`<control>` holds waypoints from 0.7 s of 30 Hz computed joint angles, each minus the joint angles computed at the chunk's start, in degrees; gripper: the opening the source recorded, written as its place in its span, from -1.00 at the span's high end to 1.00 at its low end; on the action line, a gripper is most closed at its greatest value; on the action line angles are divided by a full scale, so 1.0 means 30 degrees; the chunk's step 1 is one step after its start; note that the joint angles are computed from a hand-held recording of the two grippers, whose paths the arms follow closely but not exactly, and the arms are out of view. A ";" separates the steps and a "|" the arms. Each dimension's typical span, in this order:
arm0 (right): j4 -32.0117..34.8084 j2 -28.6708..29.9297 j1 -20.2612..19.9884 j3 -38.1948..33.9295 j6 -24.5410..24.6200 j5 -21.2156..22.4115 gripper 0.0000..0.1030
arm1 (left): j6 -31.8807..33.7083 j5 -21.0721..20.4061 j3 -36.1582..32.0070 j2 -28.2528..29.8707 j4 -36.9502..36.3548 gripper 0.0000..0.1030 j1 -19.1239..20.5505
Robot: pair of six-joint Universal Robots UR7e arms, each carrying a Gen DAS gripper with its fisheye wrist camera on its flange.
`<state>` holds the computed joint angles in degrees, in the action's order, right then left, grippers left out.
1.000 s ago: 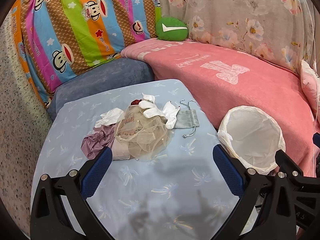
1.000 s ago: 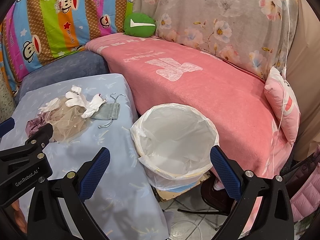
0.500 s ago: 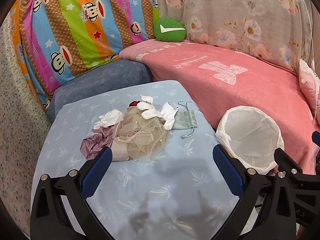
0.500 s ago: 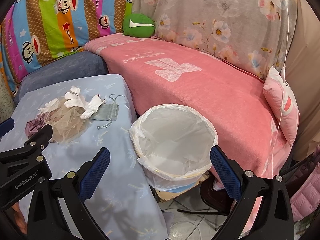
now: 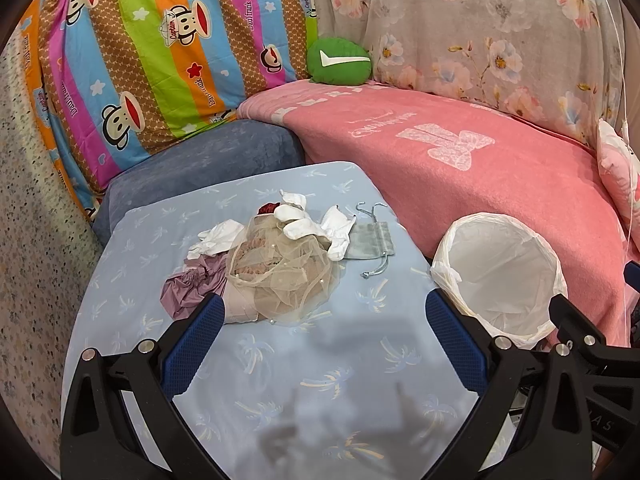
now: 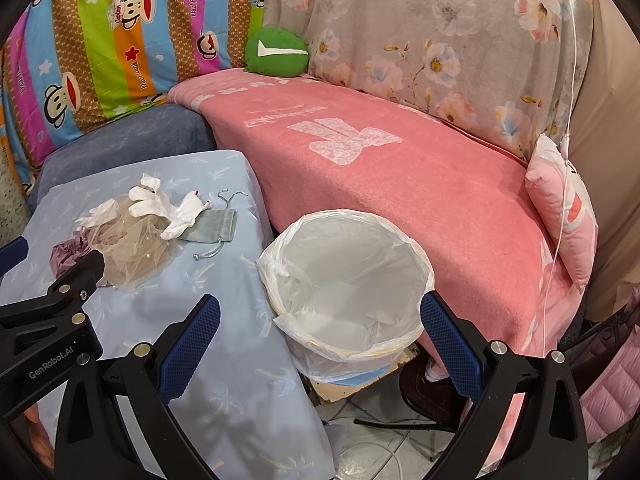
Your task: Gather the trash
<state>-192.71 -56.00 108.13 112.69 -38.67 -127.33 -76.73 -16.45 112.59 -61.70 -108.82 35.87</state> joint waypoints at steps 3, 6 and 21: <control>0.0081 -0.0042 -0.0026 -0.0111 -0.0032 -0.0012 -0.88 | -0.0001 -0.0003 0.0012 -0.0010 0.0004 -0.87 0.0000; 0.0120 -0.0042 -0.0004 -0.0204 -0.0039 -0.0092 -0.88 | -0.0028 -0.0003 0.0014 -0.0009 0.0018 -0.87 0.0001; -0.0278 0.0378 0.0162 -0.0347 -0.0098 -0.0405 -0.88 | 0.0636 -0.0201 0.0183 -0.0116 -0.0618 -0.87 0.0182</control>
<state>-193.54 -54.86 108.62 111.65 -38.96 -128.55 -74.82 -17.05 113.14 -62.05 -110.68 36.41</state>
